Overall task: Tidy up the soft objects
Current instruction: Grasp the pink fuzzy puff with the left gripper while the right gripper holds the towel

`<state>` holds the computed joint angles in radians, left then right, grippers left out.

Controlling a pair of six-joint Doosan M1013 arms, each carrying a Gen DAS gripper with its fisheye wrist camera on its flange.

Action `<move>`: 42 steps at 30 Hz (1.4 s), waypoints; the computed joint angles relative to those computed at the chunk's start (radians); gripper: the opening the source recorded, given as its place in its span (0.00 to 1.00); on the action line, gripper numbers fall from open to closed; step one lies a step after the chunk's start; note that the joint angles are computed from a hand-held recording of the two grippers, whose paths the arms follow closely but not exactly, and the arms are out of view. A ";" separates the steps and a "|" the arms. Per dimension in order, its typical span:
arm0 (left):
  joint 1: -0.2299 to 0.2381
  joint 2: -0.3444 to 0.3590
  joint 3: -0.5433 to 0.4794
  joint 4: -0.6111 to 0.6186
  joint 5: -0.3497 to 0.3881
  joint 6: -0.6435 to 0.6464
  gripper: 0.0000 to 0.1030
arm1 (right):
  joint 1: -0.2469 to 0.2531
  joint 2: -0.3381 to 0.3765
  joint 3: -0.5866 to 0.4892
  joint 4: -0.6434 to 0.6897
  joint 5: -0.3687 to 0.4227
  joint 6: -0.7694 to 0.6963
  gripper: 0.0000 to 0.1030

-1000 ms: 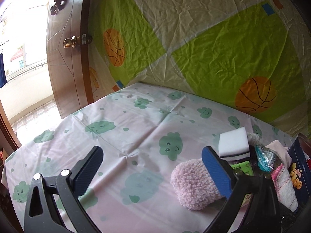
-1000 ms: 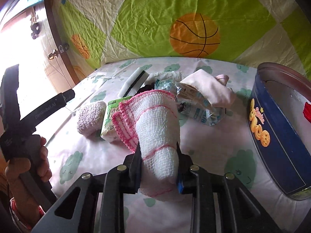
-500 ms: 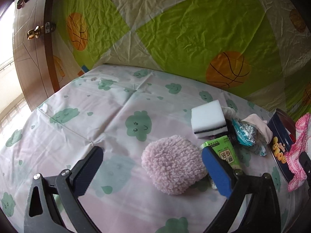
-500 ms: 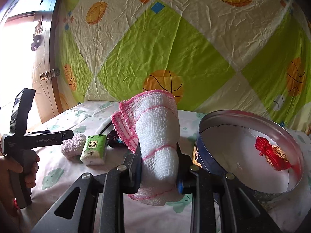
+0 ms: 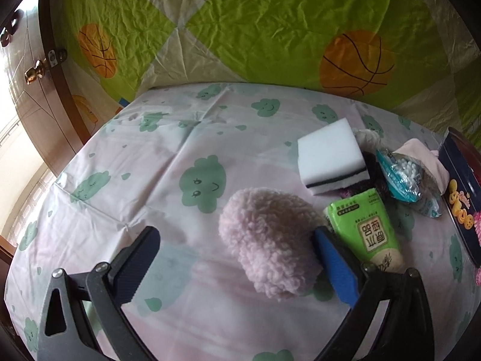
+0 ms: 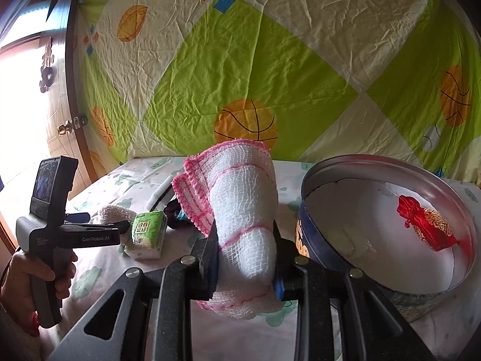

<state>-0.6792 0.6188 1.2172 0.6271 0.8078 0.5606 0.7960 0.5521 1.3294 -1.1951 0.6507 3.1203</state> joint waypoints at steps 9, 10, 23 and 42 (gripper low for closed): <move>0.027 -0.013 0.031 -0.152 -0.184 -0.040 0.24 | 0.000 0.001 -0.004 0.019 0.009 -0.010 0.29; 0.025 -0.016 0.037 -0.138 -0.197 -0.057 0.21 | 0.000 0.001 -0.005 0.016 0.009 -0.009 0.29; -0.055 -0.076 0.137 0.460 -0.119 -0.683 0.16 | 0.006 -0.024 0.037 -0.154 0.000 0.158 0.29; -0.176 0.012 -0.032 0.458 -0.136 -0.466 0.16 | -0.032 -0.112 0.174 -0.266 0.083 0.338 0.29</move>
<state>-0.8556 0.6304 1.1853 1.0851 0.6722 0.0947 0.7638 0.4403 1.5031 -1.4607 0.7337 3.4584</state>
